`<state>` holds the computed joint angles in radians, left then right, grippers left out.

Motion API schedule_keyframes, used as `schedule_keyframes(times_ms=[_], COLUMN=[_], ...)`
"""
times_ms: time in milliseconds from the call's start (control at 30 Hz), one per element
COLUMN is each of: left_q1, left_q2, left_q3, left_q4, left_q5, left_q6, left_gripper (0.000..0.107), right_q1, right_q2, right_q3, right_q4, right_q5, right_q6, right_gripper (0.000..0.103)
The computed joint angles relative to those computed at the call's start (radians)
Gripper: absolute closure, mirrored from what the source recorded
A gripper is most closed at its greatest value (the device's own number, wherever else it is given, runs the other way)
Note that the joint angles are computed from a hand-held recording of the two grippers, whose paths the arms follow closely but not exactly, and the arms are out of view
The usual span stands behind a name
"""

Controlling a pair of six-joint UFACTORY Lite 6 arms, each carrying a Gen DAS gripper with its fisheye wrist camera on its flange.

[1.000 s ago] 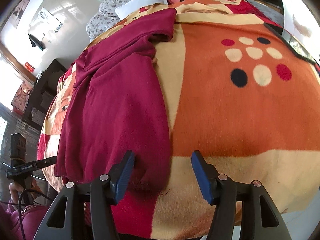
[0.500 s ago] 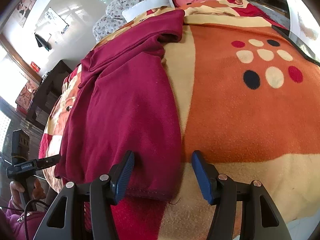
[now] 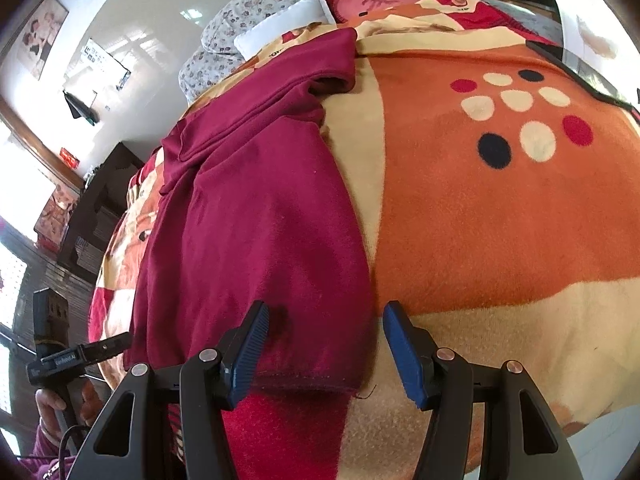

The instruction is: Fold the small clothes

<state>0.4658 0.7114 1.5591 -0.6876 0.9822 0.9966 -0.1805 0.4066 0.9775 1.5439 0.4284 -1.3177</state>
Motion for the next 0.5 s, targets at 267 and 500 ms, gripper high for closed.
schedule_keyframes(times_ms=[267,500], left_q1=[-0.006,-0.019], left_q2=[-0.033,-0.029], left_q3=[-0.045,-0.044], left_q4=[-0.001,-0.005], left_q5=[-0.044,-0.051], left_q6=[0.027,0.023], left_gripper=[0.036,0.036], right_q1=[0.043,0.039], right_q2=[0.010,-0.006], right_q3=[-0.001,0.001], right_q4=[0.089,-0.003], right_q5=[-0.074,-0.065], right_q6=[-0.053,0.031], right_gripper=[0.045,0.048])
